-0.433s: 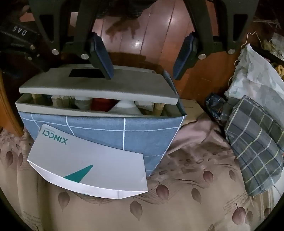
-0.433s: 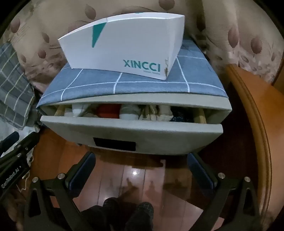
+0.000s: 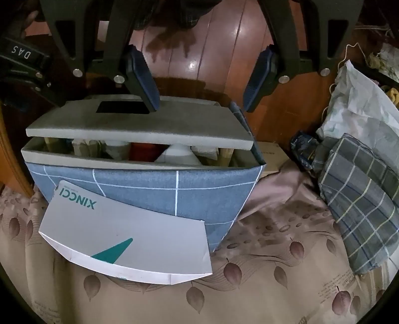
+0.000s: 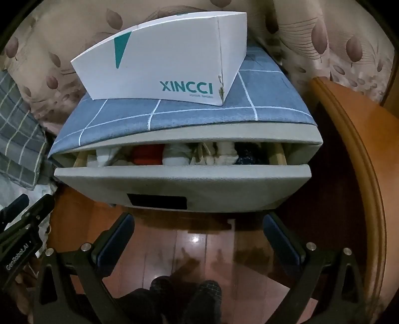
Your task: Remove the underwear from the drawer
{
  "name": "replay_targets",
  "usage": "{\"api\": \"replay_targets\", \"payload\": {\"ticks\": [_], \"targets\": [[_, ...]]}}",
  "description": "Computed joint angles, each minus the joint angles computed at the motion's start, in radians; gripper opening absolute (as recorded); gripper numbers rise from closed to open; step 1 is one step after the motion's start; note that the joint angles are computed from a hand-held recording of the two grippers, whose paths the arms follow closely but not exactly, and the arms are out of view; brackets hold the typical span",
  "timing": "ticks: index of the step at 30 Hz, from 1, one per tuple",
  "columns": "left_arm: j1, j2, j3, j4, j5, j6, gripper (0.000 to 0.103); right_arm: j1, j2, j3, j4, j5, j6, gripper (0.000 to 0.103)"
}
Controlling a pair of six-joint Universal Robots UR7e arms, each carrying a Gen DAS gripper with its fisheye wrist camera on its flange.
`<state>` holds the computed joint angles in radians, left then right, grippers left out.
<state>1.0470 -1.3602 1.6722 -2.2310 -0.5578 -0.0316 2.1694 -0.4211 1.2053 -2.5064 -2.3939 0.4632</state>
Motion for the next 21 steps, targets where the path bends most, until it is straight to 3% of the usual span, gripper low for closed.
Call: {"api": "replay_targets", "payload": {"ticks": [21], "targets": [[0.004, -0.006, 0.004, -0.001, -0.008, -0.003, 0.071, -0.002, 0.002, -0.005, 0.011, 0.001, -0.010, 0.102]]}}
